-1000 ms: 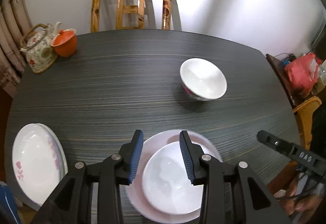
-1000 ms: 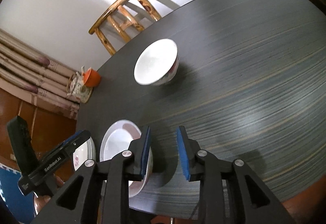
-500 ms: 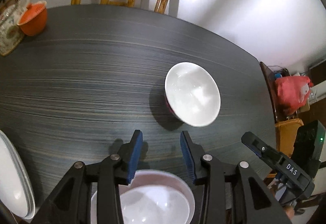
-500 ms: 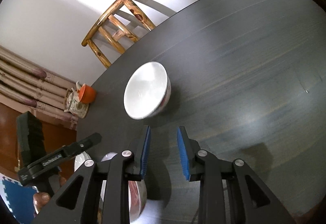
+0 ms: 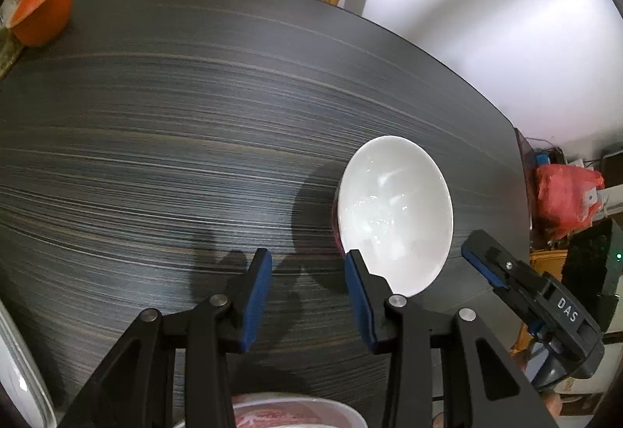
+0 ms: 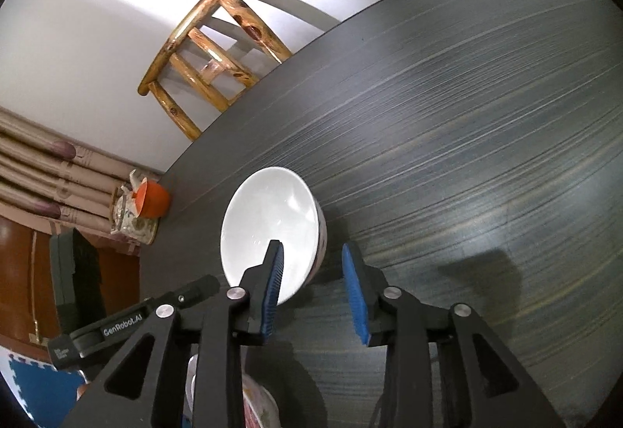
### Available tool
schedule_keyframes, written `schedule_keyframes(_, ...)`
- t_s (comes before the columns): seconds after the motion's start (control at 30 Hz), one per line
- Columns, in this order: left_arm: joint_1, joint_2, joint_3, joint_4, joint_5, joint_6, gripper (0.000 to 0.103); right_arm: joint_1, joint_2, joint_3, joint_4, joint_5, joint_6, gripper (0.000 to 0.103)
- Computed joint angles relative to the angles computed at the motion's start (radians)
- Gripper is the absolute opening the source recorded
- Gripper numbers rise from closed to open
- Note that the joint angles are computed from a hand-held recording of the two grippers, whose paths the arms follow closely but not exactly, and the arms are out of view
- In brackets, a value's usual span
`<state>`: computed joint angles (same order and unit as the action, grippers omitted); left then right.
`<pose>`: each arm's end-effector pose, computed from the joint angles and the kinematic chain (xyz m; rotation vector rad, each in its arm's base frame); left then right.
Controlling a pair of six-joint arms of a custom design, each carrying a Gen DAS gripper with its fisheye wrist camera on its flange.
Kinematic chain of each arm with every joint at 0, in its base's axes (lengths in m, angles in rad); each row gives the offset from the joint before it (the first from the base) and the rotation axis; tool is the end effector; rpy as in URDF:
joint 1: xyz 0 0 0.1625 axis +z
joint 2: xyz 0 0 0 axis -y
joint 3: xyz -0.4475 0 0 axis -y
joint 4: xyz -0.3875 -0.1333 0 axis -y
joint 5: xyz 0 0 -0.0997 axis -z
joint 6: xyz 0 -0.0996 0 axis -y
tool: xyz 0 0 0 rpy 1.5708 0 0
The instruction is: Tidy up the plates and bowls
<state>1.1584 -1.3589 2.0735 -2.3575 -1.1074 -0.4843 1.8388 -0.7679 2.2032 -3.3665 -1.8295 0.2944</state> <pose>-0.0346 -0.5226 0.2644 -0.1214 2.7286 -0.3681 0.2368 -0.4551 0.0345 -0.1081 -2.9297 0.6188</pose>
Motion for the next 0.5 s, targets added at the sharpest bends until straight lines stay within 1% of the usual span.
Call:
schedule_keyframes(0.03, 0.006, 0.003, 0.0, -0.017, -0.014, 0.005, 0.043, -0.006, 0.006, -0.009, 0.007, 0.006, 0.0, 0.031)
schedule_keyframes(0.07, 0.01, 0.008, -0.004, -0.021, -0.019, 0.007, 0.044, -0.008, 0.009, -0.014, 0.011, 0.007, 0.0, 0.032)
schedule_keyframes(0.27, 0.014, 0.04, -0.027, -0.03, -0.014, 0.026, 0.044, -0.02, 0.034, -0.059, 0.051, 0.012, -0.006, 0.032)
schedule_keyframes(0.37, 0.017, 0.052, -0.027, -0.056, -0.006, 0.037, 0.044, -0.027, 0.043, -0.071, 0.064, 0.002, -0.01, 0.032)
schedule_keyframes(0.5, 0.02, 0.065, -0.023, -0.098, -0.009, 0.064, 0.043, -0.038, 0.052, -0.085, 0.075, 0.009, -0.009, 0.032)
